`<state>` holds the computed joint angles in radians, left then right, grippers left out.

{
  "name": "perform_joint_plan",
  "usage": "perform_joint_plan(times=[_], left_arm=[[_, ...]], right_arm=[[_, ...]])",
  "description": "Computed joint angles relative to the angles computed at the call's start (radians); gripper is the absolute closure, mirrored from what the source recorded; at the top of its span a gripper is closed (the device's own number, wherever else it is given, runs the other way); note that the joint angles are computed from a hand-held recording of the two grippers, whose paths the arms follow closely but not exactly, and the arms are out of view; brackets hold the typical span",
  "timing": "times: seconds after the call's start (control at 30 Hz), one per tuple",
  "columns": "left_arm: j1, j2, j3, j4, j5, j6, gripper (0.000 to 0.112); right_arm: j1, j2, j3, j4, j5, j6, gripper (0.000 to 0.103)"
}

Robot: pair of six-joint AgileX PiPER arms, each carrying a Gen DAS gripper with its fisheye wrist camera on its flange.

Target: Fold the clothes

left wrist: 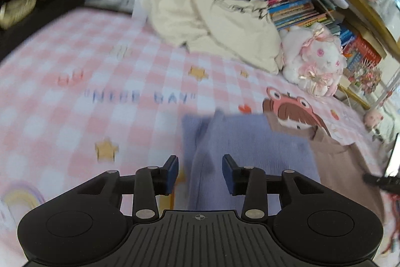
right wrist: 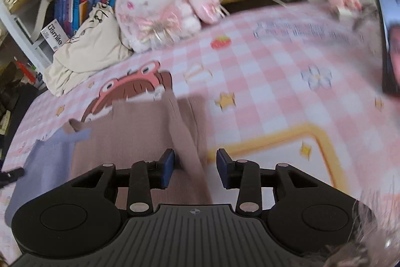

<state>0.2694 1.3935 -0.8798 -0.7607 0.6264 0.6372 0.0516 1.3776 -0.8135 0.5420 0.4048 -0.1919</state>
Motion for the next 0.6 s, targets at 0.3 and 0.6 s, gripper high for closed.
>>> perform_joint_plan(times=[0.3,0.6], left_arm=[[0.033,0.033,0.024,-0.154,0.015,0.081,0.093],[0.043,0.063,-0.001,-0.108,0.007,0.082,0.090]], right_arm=[[0.022,-0.001,0.019,0.135,0.000,-0.043,0.088],[0.024,0.020,0.046,0.289,-0.052,-0.175,0.087]])
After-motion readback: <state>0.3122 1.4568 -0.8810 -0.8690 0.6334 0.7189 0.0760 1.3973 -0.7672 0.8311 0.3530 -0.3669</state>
